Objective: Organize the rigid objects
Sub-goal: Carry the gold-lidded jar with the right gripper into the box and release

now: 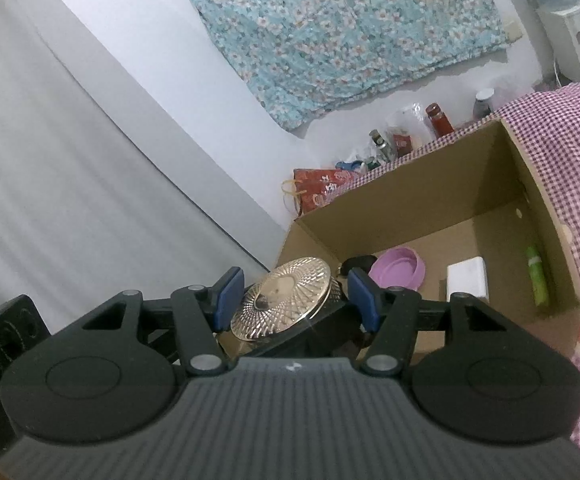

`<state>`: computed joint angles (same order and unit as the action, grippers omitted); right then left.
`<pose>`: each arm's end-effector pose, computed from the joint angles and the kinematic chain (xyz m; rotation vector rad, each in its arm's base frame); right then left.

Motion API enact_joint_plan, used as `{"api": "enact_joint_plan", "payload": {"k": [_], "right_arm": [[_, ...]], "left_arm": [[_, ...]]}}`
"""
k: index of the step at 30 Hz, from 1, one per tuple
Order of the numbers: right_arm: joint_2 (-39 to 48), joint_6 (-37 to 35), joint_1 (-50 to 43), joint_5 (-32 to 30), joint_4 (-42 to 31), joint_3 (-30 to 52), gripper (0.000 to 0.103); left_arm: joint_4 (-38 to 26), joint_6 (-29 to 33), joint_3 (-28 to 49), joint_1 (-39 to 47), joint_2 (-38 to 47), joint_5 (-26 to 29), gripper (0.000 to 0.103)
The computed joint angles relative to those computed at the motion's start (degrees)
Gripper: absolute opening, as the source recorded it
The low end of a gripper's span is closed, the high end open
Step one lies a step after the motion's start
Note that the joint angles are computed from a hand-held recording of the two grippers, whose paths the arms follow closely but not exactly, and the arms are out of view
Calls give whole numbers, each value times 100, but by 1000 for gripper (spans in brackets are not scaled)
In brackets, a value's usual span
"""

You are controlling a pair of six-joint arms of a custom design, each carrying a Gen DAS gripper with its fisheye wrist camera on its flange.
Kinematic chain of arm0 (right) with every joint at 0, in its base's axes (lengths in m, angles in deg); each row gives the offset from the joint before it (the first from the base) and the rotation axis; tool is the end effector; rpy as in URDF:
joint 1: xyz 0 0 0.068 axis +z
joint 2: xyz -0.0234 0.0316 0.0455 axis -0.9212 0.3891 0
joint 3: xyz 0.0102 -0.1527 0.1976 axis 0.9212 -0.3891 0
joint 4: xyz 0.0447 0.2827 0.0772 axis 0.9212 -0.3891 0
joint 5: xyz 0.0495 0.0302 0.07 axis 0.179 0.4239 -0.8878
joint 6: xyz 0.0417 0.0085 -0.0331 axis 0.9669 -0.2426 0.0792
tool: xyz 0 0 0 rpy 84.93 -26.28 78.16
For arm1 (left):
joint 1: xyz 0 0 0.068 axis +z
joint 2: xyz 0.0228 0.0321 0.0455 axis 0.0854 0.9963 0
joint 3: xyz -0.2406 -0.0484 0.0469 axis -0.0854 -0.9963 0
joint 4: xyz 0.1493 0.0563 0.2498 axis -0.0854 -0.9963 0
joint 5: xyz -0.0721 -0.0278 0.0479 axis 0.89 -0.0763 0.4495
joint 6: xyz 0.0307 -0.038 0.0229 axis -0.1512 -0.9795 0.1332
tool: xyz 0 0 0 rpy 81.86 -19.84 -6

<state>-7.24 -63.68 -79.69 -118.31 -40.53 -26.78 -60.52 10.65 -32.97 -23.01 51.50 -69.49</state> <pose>0.2322 -0.0293 0.2171 0.3090 2.0945 0.8454 0.2338 -0.1321 0.1563 0.6925 1.9686 -0.4738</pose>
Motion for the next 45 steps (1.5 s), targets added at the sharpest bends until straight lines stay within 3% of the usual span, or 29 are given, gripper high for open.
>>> {"api": "enact_joint_plan", "payload": {"k": [5, 14, 24, 28, 34, 41, 45], "right_arm": [[1456, -176, -66, -175, 8, 856, 58], [3808, -646, -128, -623, -806, 2544, 57], [5079, -840, -64, -542, -1417, 3341, 59], [5320, -877, 12, -412, -1466, 3443, 61], [5284, -801, 31, -384, -1287, 3261, 67], [4729, -486, -64, -524, -778, 2744, 67], [4001, -167, -308, -804, -396, 2224, 67]], "left_arm": [[-32, -120, 806, 228, 1138, 215, 57], [-920, -178, 2274, 579, 2774, 418, 57], [-1498, -345, 3035, 721, 3814, 554, 57], [-1695, -346, 3204, 751, 4047, 523, 57], [-1380, -409, 2911, 717, 3867, 502, 59], [-1170, -442, 2515, 862, 3401, 728, 61], [-954, -426, 1967, 1002, 2716, 952, 70]]}}
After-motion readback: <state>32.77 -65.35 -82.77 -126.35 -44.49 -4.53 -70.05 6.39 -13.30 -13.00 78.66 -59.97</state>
